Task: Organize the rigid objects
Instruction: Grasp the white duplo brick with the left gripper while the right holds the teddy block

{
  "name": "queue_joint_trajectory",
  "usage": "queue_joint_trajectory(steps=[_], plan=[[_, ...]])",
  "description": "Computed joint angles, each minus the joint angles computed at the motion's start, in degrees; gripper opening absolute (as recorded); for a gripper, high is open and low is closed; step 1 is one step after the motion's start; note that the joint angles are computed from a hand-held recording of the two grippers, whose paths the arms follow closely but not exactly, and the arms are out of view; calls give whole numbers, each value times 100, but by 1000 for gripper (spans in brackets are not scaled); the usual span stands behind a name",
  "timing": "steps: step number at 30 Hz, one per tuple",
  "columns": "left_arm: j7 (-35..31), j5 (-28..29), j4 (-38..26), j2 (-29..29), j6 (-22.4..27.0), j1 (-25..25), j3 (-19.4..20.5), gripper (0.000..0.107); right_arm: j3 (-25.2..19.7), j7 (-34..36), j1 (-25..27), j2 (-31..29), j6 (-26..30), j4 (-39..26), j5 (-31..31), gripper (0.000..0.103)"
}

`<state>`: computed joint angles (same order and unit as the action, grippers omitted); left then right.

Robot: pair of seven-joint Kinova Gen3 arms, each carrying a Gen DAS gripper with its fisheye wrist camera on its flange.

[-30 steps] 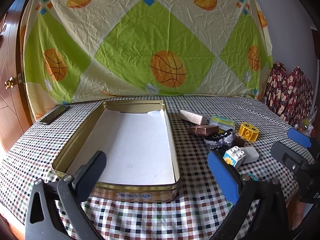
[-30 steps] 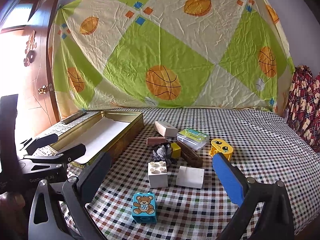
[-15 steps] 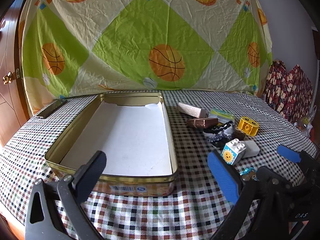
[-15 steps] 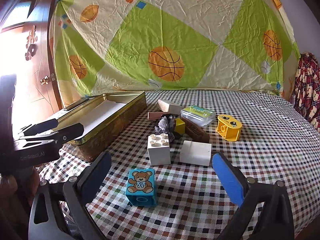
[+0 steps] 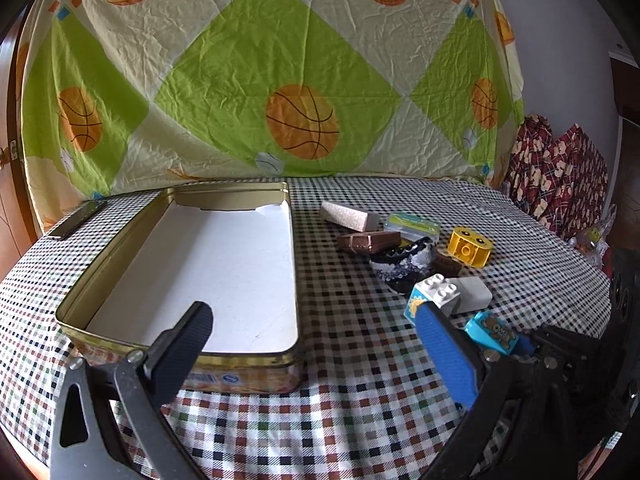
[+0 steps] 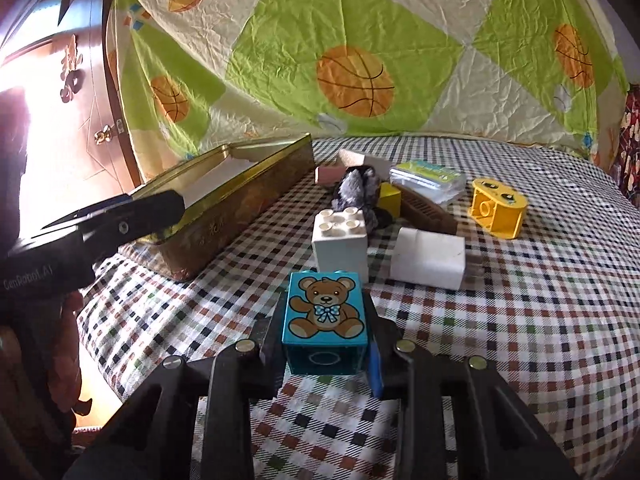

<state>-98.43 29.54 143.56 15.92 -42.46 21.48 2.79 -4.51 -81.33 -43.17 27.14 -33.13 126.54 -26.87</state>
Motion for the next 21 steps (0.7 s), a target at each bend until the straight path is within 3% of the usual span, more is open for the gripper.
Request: queue_joint_trajectory(steps=[3, 6, 16, 18, 21], plan=[[-221, 91, -226, 56, 209, 98, 9, 103, 271, 278, -228, -54, -284, 58, -574, 34], [-477, 210, -493, 122, 455, 219, 1, 103, 391, 570, -166, -126, -210, -47, -954, 34], [-1470, 851, -1577, 493, 1611, 683, -374, 102, 523, 928, 308, -129, 355, -569, -1200, 34], [-1652, 995, -1781, 588, 1887, 760, -511, 95, 371, 715, 507, -131, 415, -549, -976, 34], [-1694, 884, -2010, 691, 2380, 740, -629, 87, 575, 941, 237, -118, 366, -539, -1190, 34]])
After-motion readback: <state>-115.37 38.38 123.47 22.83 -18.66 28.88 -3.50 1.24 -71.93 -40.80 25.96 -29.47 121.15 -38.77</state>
